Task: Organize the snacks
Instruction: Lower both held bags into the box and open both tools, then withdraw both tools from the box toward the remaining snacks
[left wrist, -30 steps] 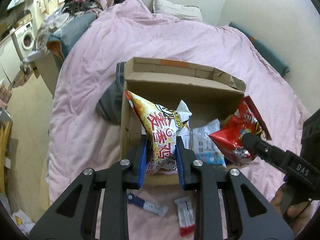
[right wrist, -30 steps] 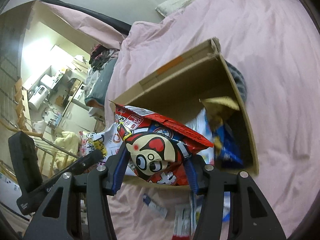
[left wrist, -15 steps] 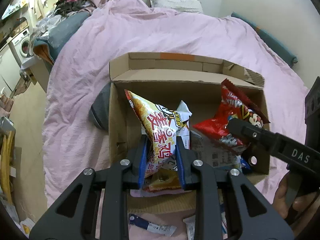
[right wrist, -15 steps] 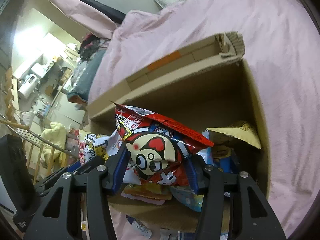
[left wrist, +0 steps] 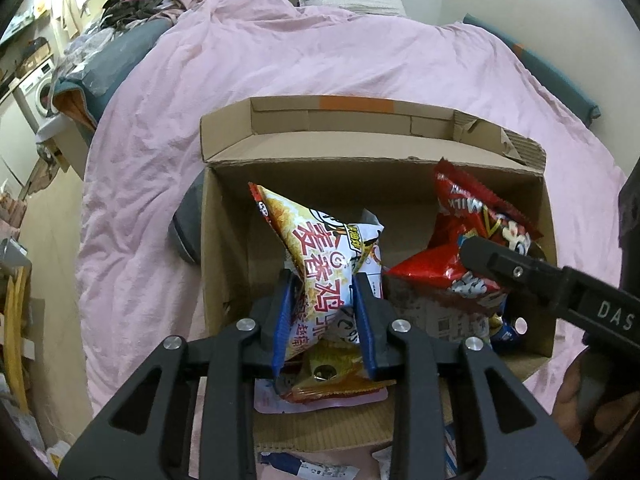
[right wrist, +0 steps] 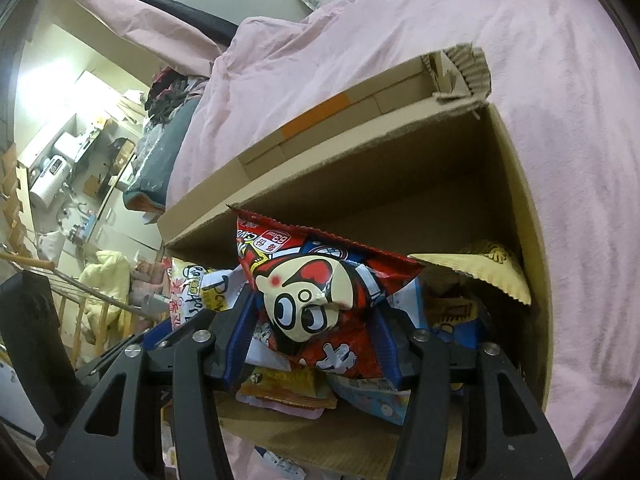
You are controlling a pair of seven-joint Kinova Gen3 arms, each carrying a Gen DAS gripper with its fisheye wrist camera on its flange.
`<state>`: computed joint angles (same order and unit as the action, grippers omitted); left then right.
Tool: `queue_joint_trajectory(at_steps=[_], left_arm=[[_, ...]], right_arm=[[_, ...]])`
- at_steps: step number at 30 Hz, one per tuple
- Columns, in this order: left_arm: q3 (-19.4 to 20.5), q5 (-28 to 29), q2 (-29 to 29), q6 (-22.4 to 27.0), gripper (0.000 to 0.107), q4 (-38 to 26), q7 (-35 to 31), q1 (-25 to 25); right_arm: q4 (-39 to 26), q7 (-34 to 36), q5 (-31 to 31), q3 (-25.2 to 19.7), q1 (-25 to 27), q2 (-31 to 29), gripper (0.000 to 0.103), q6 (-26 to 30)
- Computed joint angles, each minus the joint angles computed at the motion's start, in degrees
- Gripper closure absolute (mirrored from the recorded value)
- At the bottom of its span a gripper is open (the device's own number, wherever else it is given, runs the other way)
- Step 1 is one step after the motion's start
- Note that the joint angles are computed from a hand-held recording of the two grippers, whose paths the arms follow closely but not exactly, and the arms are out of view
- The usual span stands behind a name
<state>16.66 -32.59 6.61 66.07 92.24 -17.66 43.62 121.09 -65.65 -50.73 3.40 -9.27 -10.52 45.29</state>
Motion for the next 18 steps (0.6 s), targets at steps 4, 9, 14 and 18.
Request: queue_joint_trajectory(at_steps=[4, 9, 14, 18], left_arm=[[0.1, 0.2, 0.4, 0.6, 0.080, -0.5, -0.2, 0.2], [-0.3, 0.0, 0.9, 1.8, 0.058, -1.7, 0.6, 1.0], [0.0, -2.6, -1.3, 0.7, 0.024, -0.4, 5.3, 1.7], [1.5, -4.8, -1.0, 2.8, 0.024, -1.5, 6.6, 2.1]], right_arm=[[0.0, -0.6, 2.0, -0.5, -0.2, -1.8, 0.041, -1.1], [-0.2, -3.8, 7.1, -2.4, -1.5, -4.8, 0.037, -5.0], [1.5, -8.3, 11.0, -3.0, -3.0, -9.6, 0.000, -11.6], [1.2, -8.8, 12.3, 0.5, -6.4, -10.0, 0.000, -11.9]])
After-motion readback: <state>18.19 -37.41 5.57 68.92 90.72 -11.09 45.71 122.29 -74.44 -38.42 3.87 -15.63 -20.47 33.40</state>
